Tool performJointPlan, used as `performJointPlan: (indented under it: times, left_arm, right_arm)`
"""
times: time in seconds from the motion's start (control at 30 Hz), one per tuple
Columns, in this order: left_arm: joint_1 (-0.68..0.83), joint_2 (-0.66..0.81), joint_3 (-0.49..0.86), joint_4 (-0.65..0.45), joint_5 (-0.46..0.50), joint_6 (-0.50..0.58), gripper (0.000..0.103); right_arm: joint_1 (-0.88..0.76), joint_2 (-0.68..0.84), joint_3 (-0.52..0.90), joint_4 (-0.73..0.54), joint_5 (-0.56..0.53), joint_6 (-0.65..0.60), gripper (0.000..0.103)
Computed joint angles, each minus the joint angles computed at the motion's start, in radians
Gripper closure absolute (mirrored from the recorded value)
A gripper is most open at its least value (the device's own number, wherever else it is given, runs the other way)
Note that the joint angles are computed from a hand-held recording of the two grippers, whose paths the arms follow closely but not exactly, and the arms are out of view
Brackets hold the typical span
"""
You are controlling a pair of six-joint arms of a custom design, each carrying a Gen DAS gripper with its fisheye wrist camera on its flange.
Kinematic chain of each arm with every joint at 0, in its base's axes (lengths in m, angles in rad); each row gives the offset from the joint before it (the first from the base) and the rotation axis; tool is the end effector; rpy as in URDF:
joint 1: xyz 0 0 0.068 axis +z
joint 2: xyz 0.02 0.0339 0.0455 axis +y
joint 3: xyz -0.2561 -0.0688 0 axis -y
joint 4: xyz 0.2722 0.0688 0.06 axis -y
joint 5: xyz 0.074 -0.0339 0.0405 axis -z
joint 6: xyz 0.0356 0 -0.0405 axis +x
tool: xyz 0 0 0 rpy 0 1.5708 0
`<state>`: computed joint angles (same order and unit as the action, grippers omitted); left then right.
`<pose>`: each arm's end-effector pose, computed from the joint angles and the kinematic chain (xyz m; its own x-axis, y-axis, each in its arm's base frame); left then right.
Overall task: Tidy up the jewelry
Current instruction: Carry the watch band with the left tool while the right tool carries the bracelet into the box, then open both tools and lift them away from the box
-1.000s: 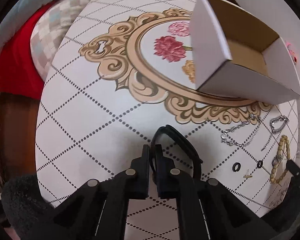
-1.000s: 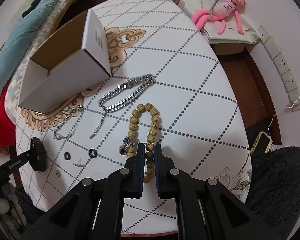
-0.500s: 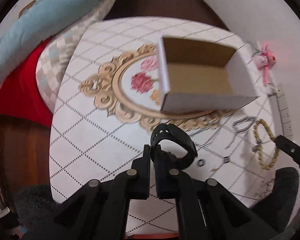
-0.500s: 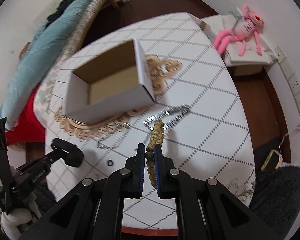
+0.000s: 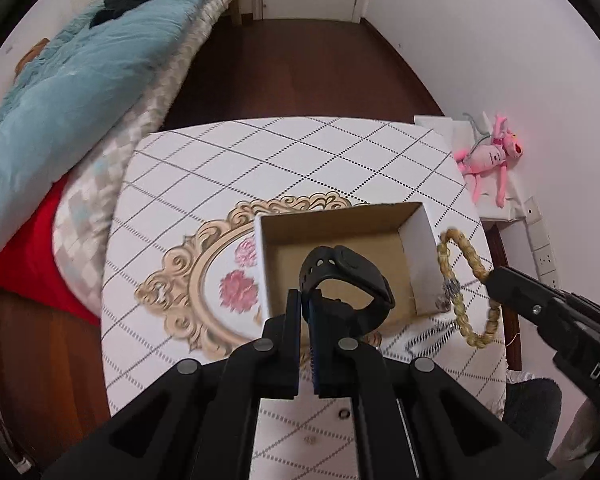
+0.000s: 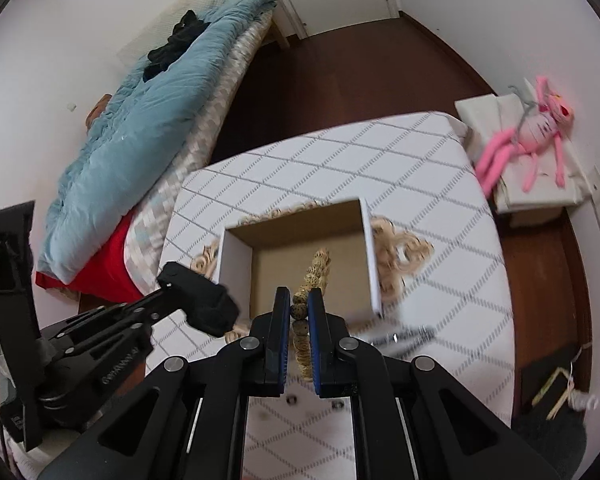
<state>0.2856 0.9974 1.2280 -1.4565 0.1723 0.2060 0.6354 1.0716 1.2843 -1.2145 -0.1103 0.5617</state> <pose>0.1641 0.0418 0.3466 -0.9293 -0.0628 -0.3640 -0.0325 0.9955 -0.0888 0.1665 0.1276 0.3623 -0.9135 -0.0158 -0.4066 -0.1785 0.9135 0.3655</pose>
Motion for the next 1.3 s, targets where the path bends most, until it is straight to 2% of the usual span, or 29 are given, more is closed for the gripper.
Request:
performJointPlan:
  times: [0.13,0.23,0.33,0.4,0.43,0.47,0.5,0.57,0.63,0.67,0.7,0.73,0.77,0.83,0.9,1.07,1.3]
  left_arm:
    - [-0.035,0.104,-0.007,0.045,0.003,-0.025,0.100]
    - [-0.057,0.169,0.010,0.049,-0.008,-0.062,0.093]
    - [-0.068,0.216,0.034,0.045,-0.001,-0.090,0.093]
    - [-0.065,0.226,0.052,0.045,0.011,-0.093,0.073]
    - [-0.066,0.226,0.059,0.045,0.006,-0.098,0.044]
    - [-0.065,0.222,0.065,0.048,-0.002,-0.108,0.032]
    - [-0.059,0.215,0.068,0.053,-0.008,-0.111,0.030]
    - [-0.049,0.213,0.075,0.051,-0.023,-0.103,0.019]
    - [-0.030,0.196,0.065,0.059,-0.038,-0.095,0.012]
    - [-0.020,0.188,0.058,0.067,-0.043,-0.087,0.006]
    - [-0.005,0.170,0.041,0.077,-0.051,-0.079,0.004]
    - [0.007,0.156,0.028,0.086,-0.054,-0.075,0.004]
    - [0.028,0.125,-0.001,0.104,-0.055,-0.067,0.003]
    - [0.046,0.079,-0.047,0.129,-0.063,-0.057,0.001]
    - [0.060,0.032,-0.097,0.153,-0.072,-0.042,0.001]
    - [0.075,-0.052,-0.186,0.191,-0.092,-0.027,0.001]
    - [0.096,-0.134,-0.195,0.158,-0.075,-0.031,0.001]
  right_arm:
    - [-0.056,0.115,0.017,0.060,-0.043,-0.058,0.094]
    - [-0.071,0.182,0.015,0.098,-0.067,-0.088,0.094]
    - [-0.095,0.247,0.016,0.121,-0.126,-0.112,0.093]
    - [-0.107,0.280,0.021,0.112,-0.134,-0.128,0.093]
    - [-0.114,0.284,0.020,0.109,-0.140,-0.130,0.093]
    - [-0.117,0.285,0.017,0.103,-0.130,-0.129,0.089]
    - [-0.119,0.280,0.013,0.098,-0.115,-0.130,0.083]
    - [-0.120,0.261,0.004,0.094,-0.078,-0.125,0.060]
    - [-0.114,0.244,-0.001,0.082,-0.028,-0.130,0.052]
    - [-0.101,0.238,-0.003,0.071,0.016,-0.135,0.052]
    - [-0.081,0.237,-0.002,0.056,0.074,-0.142,0.050]
    - [-0.071,0.236,-0.001,0.046,0.107,-0.149,0.042]
    - [-0.054,0.233,-0.008,0.037,0.151,-0.154,0.025]
    - [-0.022,0.233,-0.024,0.027,0.226,-0.157,0.005]
    - [0.009,0.220,-0.055,0.028,0.283,-0.152,0.004]
    - [0.048,0.188,-0.114,0.048,0.324,-0.126,0.001]
    - [0.102,0.140,-0.118,0.023,0.350,-0.084,0.001]
